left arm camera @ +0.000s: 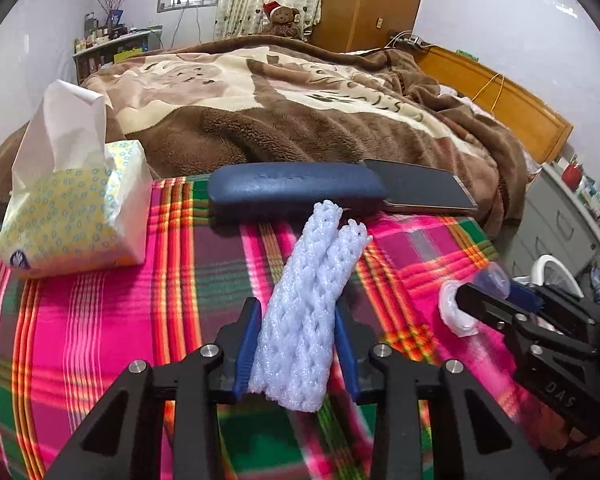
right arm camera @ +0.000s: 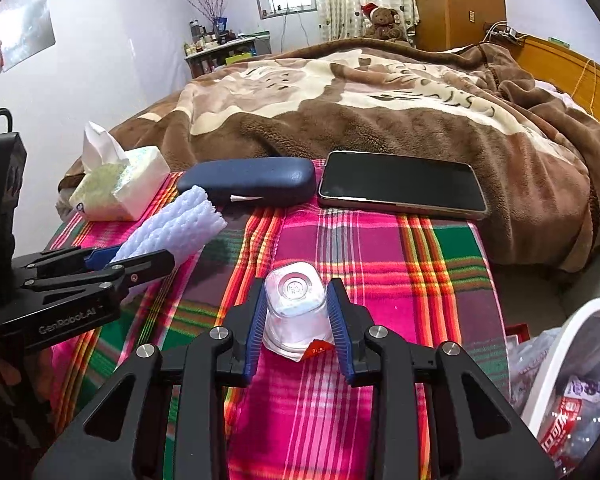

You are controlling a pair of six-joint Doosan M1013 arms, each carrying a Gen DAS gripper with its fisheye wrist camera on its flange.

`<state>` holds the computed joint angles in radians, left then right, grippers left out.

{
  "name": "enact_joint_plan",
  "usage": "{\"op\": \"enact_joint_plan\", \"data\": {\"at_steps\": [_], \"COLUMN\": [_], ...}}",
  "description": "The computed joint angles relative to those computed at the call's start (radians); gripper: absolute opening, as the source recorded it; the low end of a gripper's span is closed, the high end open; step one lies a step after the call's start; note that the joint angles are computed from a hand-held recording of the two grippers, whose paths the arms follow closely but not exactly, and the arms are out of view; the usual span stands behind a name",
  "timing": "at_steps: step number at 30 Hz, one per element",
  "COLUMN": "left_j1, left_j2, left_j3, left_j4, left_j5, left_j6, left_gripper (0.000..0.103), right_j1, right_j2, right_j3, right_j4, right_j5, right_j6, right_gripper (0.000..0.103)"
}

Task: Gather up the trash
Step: 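Carry the sleeve and clear cup over the wastebasket and open both tools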

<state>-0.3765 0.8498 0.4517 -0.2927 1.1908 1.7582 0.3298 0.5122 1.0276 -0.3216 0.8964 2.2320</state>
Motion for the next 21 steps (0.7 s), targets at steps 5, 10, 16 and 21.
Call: {"op": "enact_joint_plan", "data": {"at_steps": [5,10,16,21], "left_j1": [-0.005,-0.014,-0.032,-0.053], "left_j2": [-0.079,-0.154,-0.236,-0.289], "left_j3": [0.125,0.231,0.341,0.41], "left_j4": [-0.007,-0.009,-0.01,-0.013], "left_j5": [-0.068,-0.13,-0.199,-0.23], "left_j6": [0.017,0.029,0.05,0.081], "left_gripper": [0.036,0.036,0.036,0.036], "right_j1": [0.007,0.016,0.027,0.036], "right_j2": [-0.027,-0.065,-0.117,-0.162], "right_j3": [0.033,0.074,0.128,0.175], "right_j4": [-0.012,-0.041,-0.095,-0.149], "right_j5": [-0.014,-0.03,-0.038,-0.047], "right_j6": [0.022,0.061,0.121,0.173], "right_gripper": [0.032,0.032,0.032,0.032]}}
